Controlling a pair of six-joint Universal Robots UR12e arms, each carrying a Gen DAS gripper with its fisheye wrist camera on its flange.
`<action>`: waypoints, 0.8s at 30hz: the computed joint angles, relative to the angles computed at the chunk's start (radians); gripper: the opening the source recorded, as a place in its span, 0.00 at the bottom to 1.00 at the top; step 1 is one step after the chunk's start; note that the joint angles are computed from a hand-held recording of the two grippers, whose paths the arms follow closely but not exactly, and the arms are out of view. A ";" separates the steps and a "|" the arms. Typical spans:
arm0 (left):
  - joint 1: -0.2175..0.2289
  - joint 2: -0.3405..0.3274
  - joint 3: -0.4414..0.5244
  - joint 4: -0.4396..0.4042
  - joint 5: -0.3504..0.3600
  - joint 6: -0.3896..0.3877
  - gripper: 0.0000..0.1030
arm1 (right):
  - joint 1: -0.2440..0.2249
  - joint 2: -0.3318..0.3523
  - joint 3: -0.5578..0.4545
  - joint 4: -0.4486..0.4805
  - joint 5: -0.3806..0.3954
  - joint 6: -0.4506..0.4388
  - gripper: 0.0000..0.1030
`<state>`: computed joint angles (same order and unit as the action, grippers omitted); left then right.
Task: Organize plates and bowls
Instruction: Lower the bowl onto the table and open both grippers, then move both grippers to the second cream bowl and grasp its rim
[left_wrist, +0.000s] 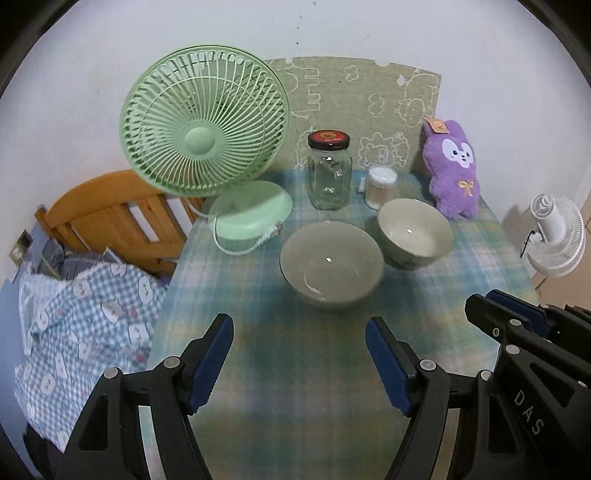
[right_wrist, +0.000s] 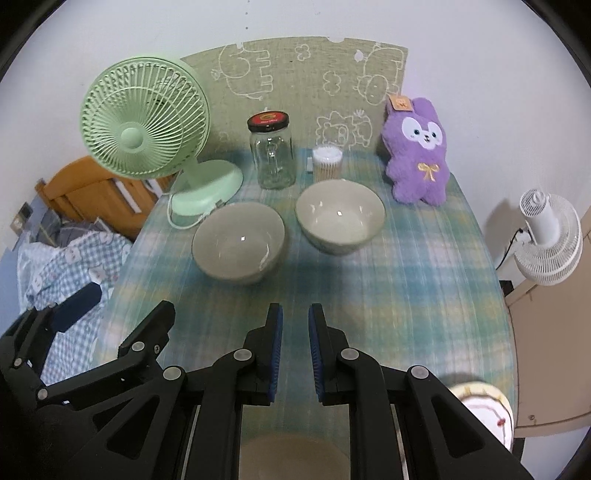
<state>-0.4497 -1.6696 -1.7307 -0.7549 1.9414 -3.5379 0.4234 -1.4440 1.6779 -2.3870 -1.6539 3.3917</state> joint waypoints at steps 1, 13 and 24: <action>0.008 -0.005 0.003 0.006 -0.006 0.014 0.74 | 0.001 0.012 -0.012 0.002 0.000 0.007 0.17; 0.110 -0.089 0.032 0.070 -0.130 0.155 0.73 | -0.006 0.155 -0.123 0.016 -0.021 0.096 0.35; 0.146 -0.152 0.048 0.116 -0.214 0.233 0.59 | -0.015 0.239 -0.189 0.054 0.000 0.154 0.34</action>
<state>-0.3034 -1.8214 -1.6822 -0.6388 1.7273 -3.3052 0.4084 -1.2050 1.4893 -2.3328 -1.6543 3.5458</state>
